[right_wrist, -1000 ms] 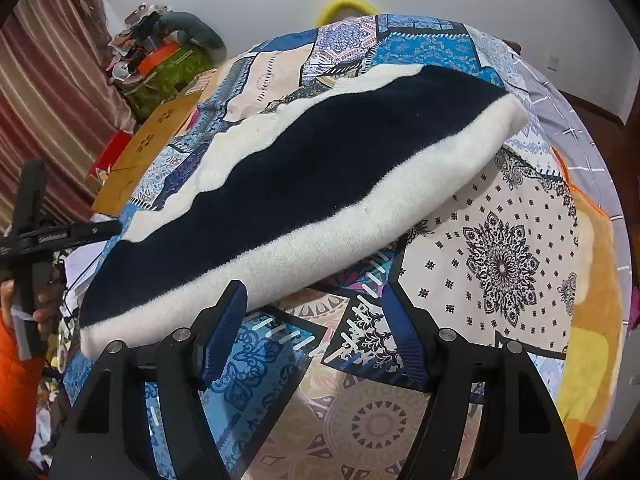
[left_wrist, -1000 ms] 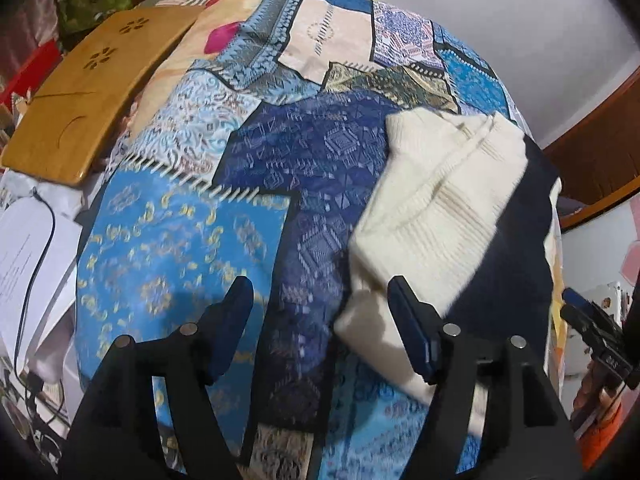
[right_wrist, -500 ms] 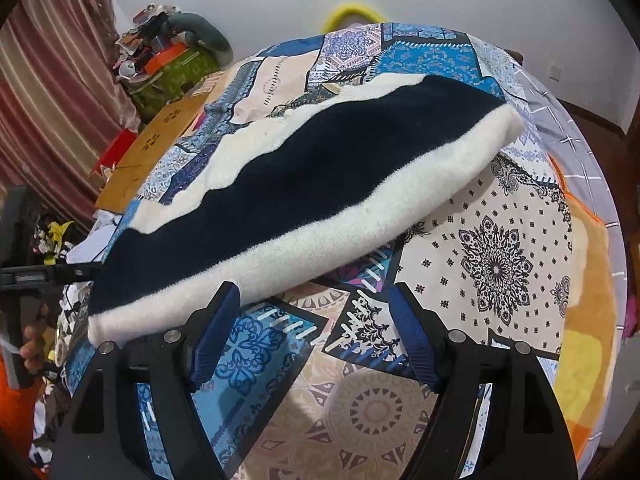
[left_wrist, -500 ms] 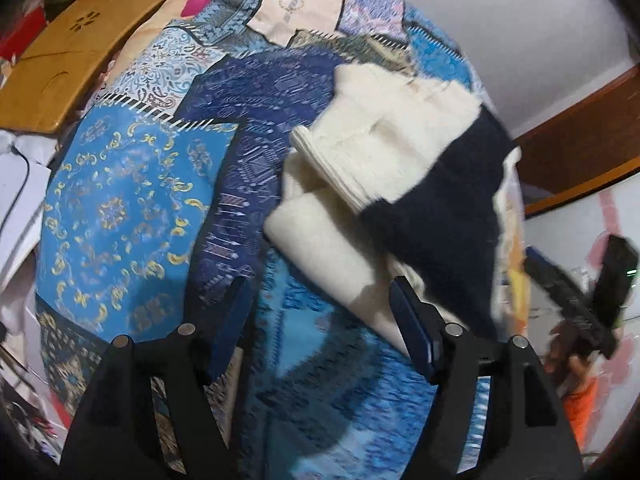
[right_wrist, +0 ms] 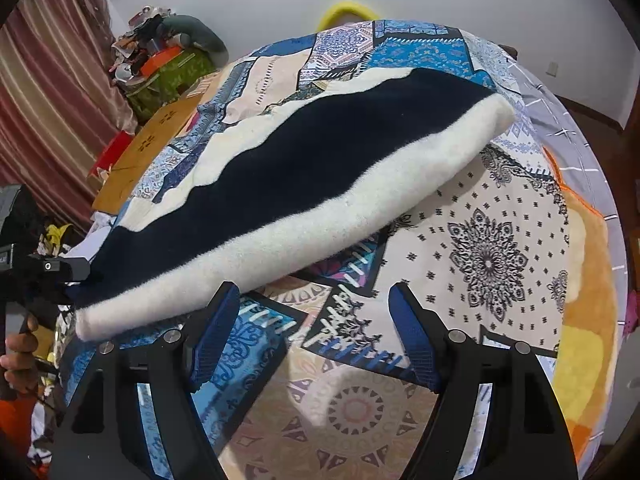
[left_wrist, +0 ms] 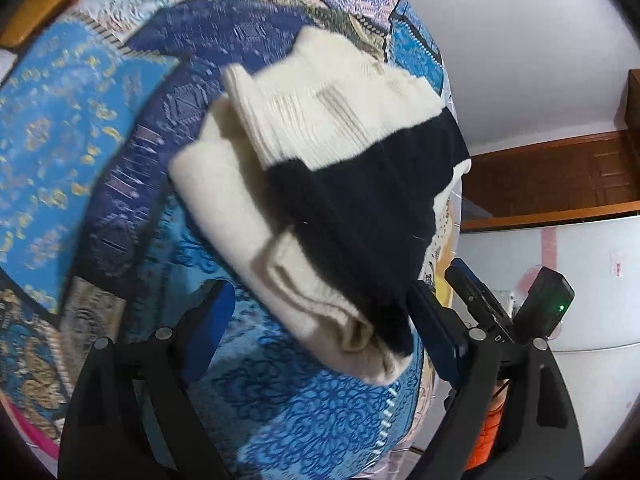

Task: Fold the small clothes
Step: 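Roll the held sweater end over with the left gripper toward the bundle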

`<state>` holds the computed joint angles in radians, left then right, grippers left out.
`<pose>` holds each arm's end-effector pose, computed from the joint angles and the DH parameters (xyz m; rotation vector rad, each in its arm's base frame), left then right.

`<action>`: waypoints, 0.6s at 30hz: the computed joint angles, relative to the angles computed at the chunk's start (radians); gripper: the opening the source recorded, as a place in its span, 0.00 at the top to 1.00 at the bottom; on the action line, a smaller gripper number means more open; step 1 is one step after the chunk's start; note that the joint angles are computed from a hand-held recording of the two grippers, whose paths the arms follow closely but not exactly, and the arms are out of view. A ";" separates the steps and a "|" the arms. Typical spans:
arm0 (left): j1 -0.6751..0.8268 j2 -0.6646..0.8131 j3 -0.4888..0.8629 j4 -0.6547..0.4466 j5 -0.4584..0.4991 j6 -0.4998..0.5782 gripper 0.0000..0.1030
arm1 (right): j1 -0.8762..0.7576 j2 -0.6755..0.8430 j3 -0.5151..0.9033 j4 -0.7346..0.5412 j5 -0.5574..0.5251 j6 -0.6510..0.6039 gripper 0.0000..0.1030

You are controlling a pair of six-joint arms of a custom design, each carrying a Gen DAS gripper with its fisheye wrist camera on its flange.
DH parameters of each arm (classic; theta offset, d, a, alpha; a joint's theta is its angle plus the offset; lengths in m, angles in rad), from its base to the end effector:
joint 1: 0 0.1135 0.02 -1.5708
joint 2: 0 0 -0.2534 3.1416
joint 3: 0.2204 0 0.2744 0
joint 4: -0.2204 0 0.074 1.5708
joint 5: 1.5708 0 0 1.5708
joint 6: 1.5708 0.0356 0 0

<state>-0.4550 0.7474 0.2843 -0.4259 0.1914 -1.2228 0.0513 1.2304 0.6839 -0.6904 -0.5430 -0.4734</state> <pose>0.1490 -0.0804 0.1352 -0.9216 2.5258 -0.8815 0.2283 0.0301 0.1657 -0.8039 2.5163 0.6251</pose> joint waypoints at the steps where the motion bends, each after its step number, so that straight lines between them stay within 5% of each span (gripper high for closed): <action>1: -0.009 0.047 0.009 0.034 -0.006 0.003 0.15 | -0.009 0.006 0.003 0.001 -0.003 -0.006 0.28; 7: -0.030 0.259 0.087 0.096 -0.067 0.071 0.19 | -0.048 0.019 0.011 -0.004 -0.014 -0.020 0.28; 12: 0.017 0.285 0.098 0.108 -0.097 0.122 0.59 | -0.071 0.038 0.026 0.008 -0.016 -0.025 0.28; 18: 0.067 0.227 0.131 -0.035 -0.235 0.213 0.71 | -0.086 0.058 0.050 0.014 -0.025 -0.025 0.28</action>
<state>-0.3885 0.9743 0.4153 -0.4611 -0.0440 -1.0097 -0.0349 1.2884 0.7338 -0.6765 -0.5682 -0.4981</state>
